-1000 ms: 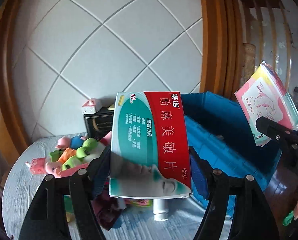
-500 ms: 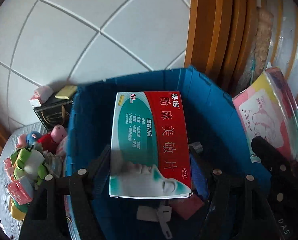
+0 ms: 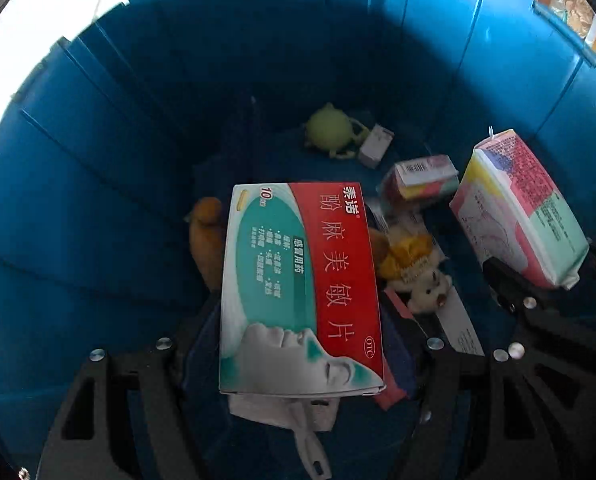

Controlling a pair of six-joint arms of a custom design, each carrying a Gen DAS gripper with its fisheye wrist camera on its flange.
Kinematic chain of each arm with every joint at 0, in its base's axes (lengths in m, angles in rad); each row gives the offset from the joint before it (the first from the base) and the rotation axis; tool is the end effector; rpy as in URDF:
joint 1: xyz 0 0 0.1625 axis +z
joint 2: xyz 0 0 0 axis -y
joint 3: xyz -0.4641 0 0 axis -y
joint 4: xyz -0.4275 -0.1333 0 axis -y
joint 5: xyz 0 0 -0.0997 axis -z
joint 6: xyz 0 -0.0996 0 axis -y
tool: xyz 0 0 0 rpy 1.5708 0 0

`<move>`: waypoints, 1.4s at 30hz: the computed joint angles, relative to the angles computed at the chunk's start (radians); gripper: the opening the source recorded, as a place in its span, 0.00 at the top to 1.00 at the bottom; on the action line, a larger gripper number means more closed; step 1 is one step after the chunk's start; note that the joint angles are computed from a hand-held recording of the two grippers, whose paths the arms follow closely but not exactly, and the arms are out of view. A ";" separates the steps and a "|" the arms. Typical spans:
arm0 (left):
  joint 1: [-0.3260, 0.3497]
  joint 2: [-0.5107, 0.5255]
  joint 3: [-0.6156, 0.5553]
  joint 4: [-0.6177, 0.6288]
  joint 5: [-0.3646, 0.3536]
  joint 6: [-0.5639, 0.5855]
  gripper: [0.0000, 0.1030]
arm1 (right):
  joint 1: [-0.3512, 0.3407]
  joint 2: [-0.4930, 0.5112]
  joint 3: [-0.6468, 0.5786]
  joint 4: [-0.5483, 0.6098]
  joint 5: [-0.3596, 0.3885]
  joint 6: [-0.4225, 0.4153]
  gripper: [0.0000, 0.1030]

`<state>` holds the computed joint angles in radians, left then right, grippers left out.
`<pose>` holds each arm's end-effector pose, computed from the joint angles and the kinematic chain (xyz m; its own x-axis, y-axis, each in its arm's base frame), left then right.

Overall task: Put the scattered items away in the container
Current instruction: 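Carry both items over the blue crate and open both tools to drop them, then withdraw both tools from the crate back toward the pile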

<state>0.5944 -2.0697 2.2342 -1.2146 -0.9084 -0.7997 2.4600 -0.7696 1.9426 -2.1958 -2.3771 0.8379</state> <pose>-0.0958 -0.2996 0.3823 -0.6465 0.2263 -0.7286 0.3660 0.9299 -0.0359 0.4643 -0.2976 -0.0195 -0.5891 -0.1184 0.7994 -0.3364 0.9354 -0.1093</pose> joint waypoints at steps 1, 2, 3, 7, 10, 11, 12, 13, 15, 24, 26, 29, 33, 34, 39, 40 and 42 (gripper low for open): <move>-0.003 -0.003 0.006 -0.003 -0.005 0.005 0.30 | -0.002 0.001 0.000 0.018 -0.005 0.010 0.57; -0.011 -0.006 0.012 0.001 -0.008 0.006 0.30 | -0.002 0.002 -0.002 0.037 -0.013 0.022 0.57; -0.015 -0.007 0.016 0.001 -0.016 0.016 0.30 | -0.001 0.002 -0.002 0.050 -0.025 0.034 0.57; -0.010 0.019 0.019 -0.020 0.001 0.075 0.26 | 0.009 0.002 -0.003 0.084 -0.075 0.064 0.57; -0.010 0.029 0.022 -0.021 0.005 0.076 0.24 | 0.012 0.004 -0.002 0.085 -0.083 0.060 0.57; -0.006 0.032 0.021 -0.024 0.003 0.077 0.24 | 0.012 0.004 -0.001 0.084 -0.087 0.057 0.57; -0.004 0.032 0.021 -0.027 0.004 0.077 0.23 | 0.013 0.005 -0.003 0.087 -0.091 0.057 0.56; -0.002 0.033 0.021 -0.029 0.008 0.077 0.23 | 0.020 0.012 -0.015 0.101 -0.092 0.066 0.55; 0.003 0.034 0.022 -0.035 0.012 0.078 0.24 | 0.035 0.024 -0.036 0.133 -0.096 0.088 0.50; 0.004 0.038 0.017 -0.031 0.026 0.071 0.23 | 0.040 0.001 -0.049 0.132 -0.101 0.065 0.45; 0.002 0.035 0.009 -0.027 0.030 0.068 0.23 | 0.044 -0.008 -0.043 0.106 -0.107 0.055 0.43; -0.023 0.030 -0.012 0.027 0.073 0.013 0.23 | 0.059 -0.026 -0.029 0.039 -0.119 0.028 0.35; -0.074 0.004 -0.067 0.115 0.087 -0.064 0.23 | 0.101 -0.039 -0.027 -0.038 -0.174 -0.013 0.21; -0.093 -0.004 -0.083 0.142 0.087 -0.078 0.23 | 0.111 -0.042 -0.028 -0.063 -0.181 -0.030 0.21; -0.259 -0.076 -0.188 0.337 0.079 -0.221 0.22 | 0.187 -0.062 -0.055 -0.157 -0.214 -0.072 0.16; -0.298 -0.094 -0.211 0.375 0.073 -0.249 0.18 | 0.206 -0.063 -0.066 -0.172 -0.223 -0.080 0.15; -0.387 -0.128 -0.261 0.463 0.065 -0.322 0.13 | 0.249 -0.058 -0.097 -0.187 -0.249 -0.090 0.10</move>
<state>0.2073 -2.1980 1.9729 -0.7512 -0.8434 -1.1219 2.7091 -0.8274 1.8451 -2.3825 -2.6262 0.7483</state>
